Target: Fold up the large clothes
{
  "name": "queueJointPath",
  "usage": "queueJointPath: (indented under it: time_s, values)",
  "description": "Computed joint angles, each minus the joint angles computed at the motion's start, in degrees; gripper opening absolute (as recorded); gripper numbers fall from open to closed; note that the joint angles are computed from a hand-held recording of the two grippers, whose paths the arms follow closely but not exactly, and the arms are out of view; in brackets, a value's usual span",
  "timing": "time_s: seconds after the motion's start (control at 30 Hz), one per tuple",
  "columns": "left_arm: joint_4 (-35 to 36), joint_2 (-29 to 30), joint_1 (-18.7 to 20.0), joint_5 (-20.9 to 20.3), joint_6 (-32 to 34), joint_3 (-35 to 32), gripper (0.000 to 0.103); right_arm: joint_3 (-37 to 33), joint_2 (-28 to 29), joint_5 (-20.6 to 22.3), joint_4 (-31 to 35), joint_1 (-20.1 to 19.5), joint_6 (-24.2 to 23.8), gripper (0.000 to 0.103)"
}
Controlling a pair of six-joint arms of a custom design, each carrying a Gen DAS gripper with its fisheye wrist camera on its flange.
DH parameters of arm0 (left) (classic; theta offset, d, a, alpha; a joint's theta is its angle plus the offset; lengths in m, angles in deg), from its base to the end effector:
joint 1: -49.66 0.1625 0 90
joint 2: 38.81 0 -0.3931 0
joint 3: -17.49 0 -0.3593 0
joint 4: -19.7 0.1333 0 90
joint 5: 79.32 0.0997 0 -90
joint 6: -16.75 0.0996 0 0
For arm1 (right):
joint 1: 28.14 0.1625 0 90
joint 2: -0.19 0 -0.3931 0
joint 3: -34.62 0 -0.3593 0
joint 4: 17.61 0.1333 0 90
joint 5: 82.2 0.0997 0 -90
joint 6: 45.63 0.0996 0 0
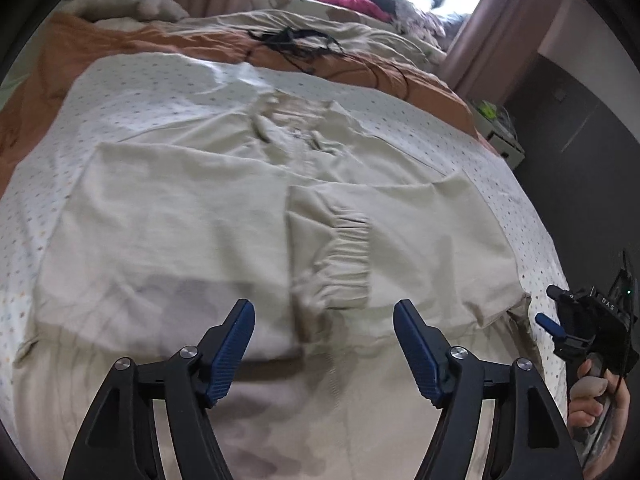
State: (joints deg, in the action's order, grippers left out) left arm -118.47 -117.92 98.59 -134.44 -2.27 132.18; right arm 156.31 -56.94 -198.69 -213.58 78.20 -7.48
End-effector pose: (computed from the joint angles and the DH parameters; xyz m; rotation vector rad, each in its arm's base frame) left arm -0.1730 -0.4881 0.2815 0.4155 2.6117 -0.6681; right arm 0.2264 -0.4562 0.1673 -0.7749 -2.7042 1.2435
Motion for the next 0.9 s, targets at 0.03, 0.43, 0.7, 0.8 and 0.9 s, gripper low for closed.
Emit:
queueJointPath:
  time_s: [0.03, 0.43, 0.7, 0.8, 0.9]
  values:
    - [-0.16, 1.08, 0.00, -0.13, 0.51, -0.52, 0.074, 0.83, -0.35, 1.80, -0.99, -1.03, 0.78, 0.057]
    - [-0.74, 12.05, 1.96, 7.72, 1.47, -5.60, 0.072, 5.91, 2.12, 16.56, -14.29, -10.76, 6.46, 0.082]
    - [-3.24, 12.14, 2.79, 5.92, 6.50, -4.77, 0.034, 6.78, 2.48, 12.57, -17.11, -11.25, 7.28, 0.070]
    - [-4.51, 9.96, 3.04, 5.94, 7.00, -4.13, 0.032, 6.81, 2.12, 12.23, -16.22, -11.52, 6.87, 0.067]
    - [-4.63, 6.73, 3.56, 7.24, 6.10, -3.59, 0.032, 7.13, 1.97, 12.38, -16.75, -11.90, 6.98, 0.067]
